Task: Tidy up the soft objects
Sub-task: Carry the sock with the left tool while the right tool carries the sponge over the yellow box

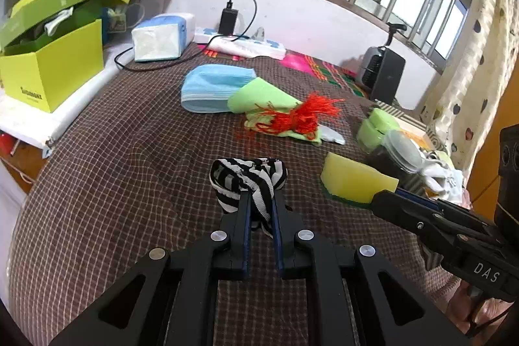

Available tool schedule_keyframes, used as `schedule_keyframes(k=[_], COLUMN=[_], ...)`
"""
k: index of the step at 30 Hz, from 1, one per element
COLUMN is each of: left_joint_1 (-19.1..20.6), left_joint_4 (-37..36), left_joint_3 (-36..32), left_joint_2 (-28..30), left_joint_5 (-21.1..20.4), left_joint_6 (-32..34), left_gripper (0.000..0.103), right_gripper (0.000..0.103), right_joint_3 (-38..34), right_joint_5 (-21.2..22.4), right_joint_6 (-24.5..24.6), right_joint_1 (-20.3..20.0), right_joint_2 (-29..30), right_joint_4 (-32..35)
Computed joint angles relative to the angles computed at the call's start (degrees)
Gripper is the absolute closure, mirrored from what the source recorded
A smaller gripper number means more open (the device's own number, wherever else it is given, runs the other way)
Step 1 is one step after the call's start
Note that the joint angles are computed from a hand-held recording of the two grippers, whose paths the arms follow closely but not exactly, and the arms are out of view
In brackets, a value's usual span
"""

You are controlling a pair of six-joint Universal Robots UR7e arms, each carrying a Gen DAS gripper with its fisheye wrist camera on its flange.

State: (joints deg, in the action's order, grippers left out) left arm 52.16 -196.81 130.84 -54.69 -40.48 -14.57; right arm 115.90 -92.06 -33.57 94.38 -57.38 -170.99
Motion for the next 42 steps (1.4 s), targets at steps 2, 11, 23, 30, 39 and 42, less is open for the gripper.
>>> schedule_keyframes(k=[2,11,23,30,39,42], left_joint_1=[-1.0,-5.5,-9.8,-11.1,-11.7,-11.9], left_joint_4=[-0.3,-0.6,0.4,1.2,2.3,3.0], left_joint_3=[0.8,3.8,5.0,4.7,4.0,3.7], left_joint_2=[-0.2,-0.6,-0.2,0.5,1.9,2.4], left_joint_5=[0.3,1.6,1.7,1.3,-0.2,-0.8], left_joint_6=[-0.3,-2.3,-3.3,-3.5,-3.9,-3.9], left_gripper=[0.092,0.092,0.092,0.092,0.092,0.092], right_gripper=[0.084,0.084,0.084,0.084,0.084,0.084], right_joint_3=[1.0,5.0,9.4,10.4,11.6,12.2], right_joint_5=[0.2,1.0,1.2,1.8,2.8,3.1], right_joint_6=[-0.2,-1.7,-3.9,-4.6,-5.0,-4.8], right_joint_1=[0.0,-0.1,-0.3,-1.0,-2.5,-3.3], right_joint_2=[-1.0,-5.2,-9.8,-11.4,-13.0,-13.7], right_joint_4=[-0.4,-2.3,-5.8,-6.1,-6.0,-6.2])
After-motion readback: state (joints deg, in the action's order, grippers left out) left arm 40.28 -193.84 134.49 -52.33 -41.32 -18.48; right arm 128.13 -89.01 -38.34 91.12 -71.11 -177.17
